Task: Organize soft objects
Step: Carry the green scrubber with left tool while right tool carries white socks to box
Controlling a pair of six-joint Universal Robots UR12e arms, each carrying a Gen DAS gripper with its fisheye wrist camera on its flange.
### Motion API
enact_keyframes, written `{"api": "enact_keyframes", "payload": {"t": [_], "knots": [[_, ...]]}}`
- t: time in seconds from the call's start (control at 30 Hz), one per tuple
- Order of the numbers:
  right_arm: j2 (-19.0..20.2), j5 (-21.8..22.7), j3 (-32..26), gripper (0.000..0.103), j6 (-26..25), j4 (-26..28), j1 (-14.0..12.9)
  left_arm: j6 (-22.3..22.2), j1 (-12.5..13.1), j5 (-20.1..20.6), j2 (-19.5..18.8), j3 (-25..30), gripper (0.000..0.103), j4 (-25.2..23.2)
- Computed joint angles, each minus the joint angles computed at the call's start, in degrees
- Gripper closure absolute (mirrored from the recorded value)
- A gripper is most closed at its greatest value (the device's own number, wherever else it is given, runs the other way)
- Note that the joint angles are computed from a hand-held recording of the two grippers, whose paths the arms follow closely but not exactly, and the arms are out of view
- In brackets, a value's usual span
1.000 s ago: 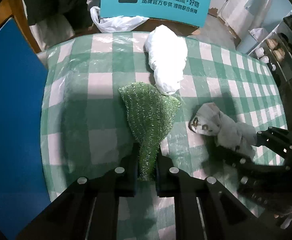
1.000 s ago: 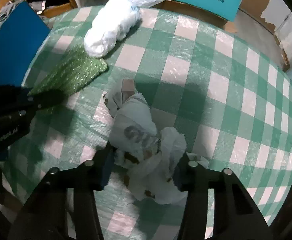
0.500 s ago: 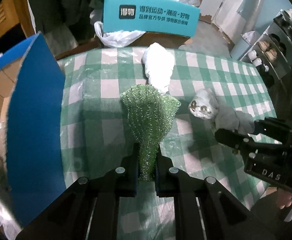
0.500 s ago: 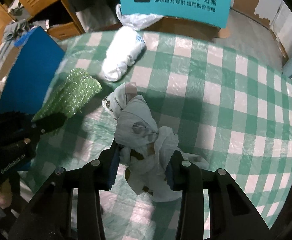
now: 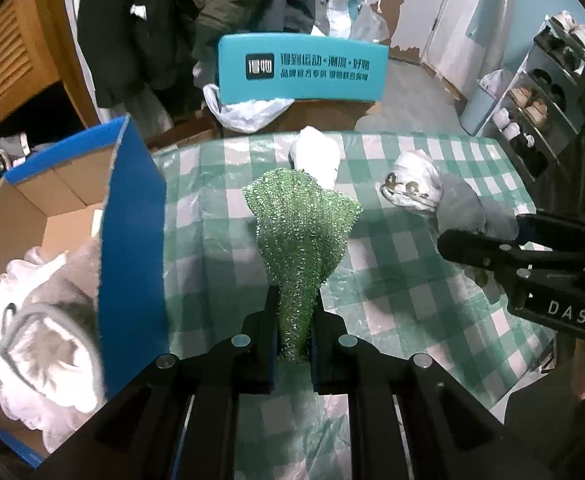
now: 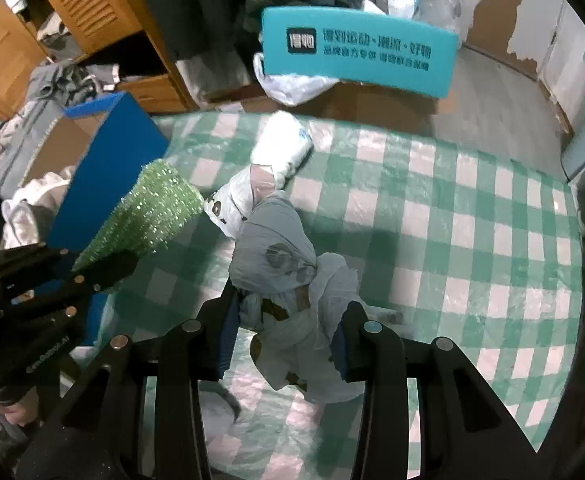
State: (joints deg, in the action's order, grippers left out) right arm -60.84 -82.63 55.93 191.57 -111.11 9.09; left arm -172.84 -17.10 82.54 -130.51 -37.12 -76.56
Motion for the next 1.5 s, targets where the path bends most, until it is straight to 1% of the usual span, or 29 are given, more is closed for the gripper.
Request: {"api": "enact_keyframes", "payload": {"t": [0.3,0.5,0.6,0.9,1.27,1.5], "knots": [[-0.07,0.48,-1.62,0.066,-0.65,-2.43,0.50,0.37,0.32,1.34,2.16,-2.25,0.092,3.89],[0.02,0.98,-2.72,0.066,-1.35,-3.56,0.93,-0.36,0.89,1.06,3.27,-3.43,0.092,5.99],[0.52,1.27,-3.95,0.066,-1.91,-3.71,1.26,-0.71,1.22,0.84,3.66,-3.75,0.092,6.69],[2.68,2.16,-8.53,0.066,-3.63,-3.35,2.16,-2.22,2.25,2.16,3.97,-3.10,0.092,8.53],[7.90,3.51,-18.29,0.066,-5.70,-0.02,3.75,-4.17,4.44,4.64,4.23,-2.93,0.092,10.19],[12.99,4.75,-27.59,0.066,-6.83,4.49,4.87,-6.25,5.89,5.61,4.30,-2.87,0.092,10.17]]}}
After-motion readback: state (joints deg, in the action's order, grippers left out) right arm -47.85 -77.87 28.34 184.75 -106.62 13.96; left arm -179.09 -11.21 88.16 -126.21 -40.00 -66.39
